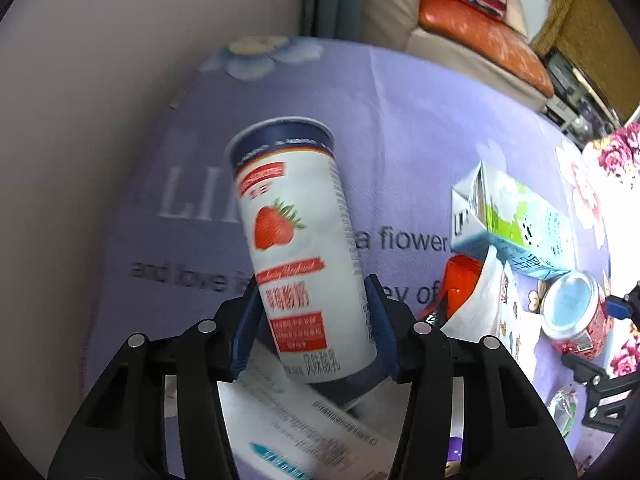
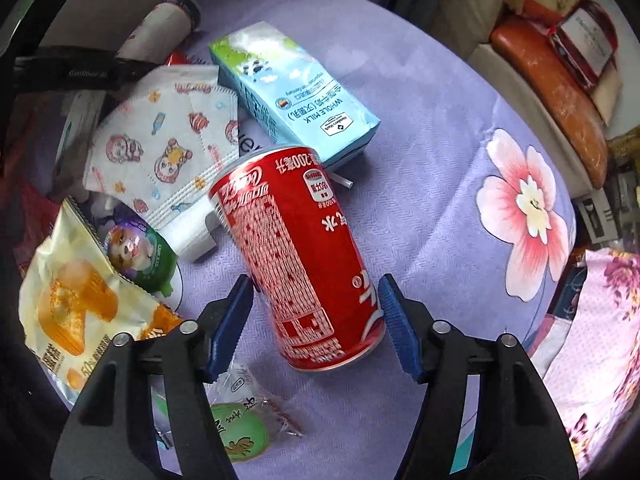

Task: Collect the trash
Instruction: 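Grasp the white yogurt bottle with the left tool while the right tool grasps the Coke can, then carry the yogurt bottle and Coke can over the teal bin and release both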

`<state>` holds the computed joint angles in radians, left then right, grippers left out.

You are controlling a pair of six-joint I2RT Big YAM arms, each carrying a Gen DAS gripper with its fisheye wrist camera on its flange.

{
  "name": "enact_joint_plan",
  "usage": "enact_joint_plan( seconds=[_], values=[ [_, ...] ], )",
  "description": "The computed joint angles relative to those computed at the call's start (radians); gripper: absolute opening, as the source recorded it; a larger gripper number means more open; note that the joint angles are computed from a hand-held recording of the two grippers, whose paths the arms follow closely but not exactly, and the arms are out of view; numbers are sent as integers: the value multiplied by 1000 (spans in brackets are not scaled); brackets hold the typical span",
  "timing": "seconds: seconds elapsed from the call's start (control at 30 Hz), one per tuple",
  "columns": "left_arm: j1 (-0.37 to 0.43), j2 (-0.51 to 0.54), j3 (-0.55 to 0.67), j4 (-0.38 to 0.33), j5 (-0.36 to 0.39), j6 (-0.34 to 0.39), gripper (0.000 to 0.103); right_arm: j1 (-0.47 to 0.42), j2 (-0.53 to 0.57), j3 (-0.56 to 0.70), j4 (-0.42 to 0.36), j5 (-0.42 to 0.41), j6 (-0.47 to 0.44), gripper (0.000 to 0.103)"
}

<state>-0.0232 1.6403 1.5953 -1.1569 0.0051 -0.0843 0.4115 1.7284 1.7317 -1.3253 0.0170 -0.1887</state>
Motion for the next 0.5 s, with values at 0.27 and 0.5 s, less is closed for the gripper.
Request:
enact_joint_plan(
  seconds=[0.27,0.5],
  values=[
    [-14,-143,-44,16,13,23,48,-35,-129,-95,55,-42,73,56],
    [-116,-225,-55,0,50,21,48,-58,-242,-182,81,-45,122,55]
  ],
)
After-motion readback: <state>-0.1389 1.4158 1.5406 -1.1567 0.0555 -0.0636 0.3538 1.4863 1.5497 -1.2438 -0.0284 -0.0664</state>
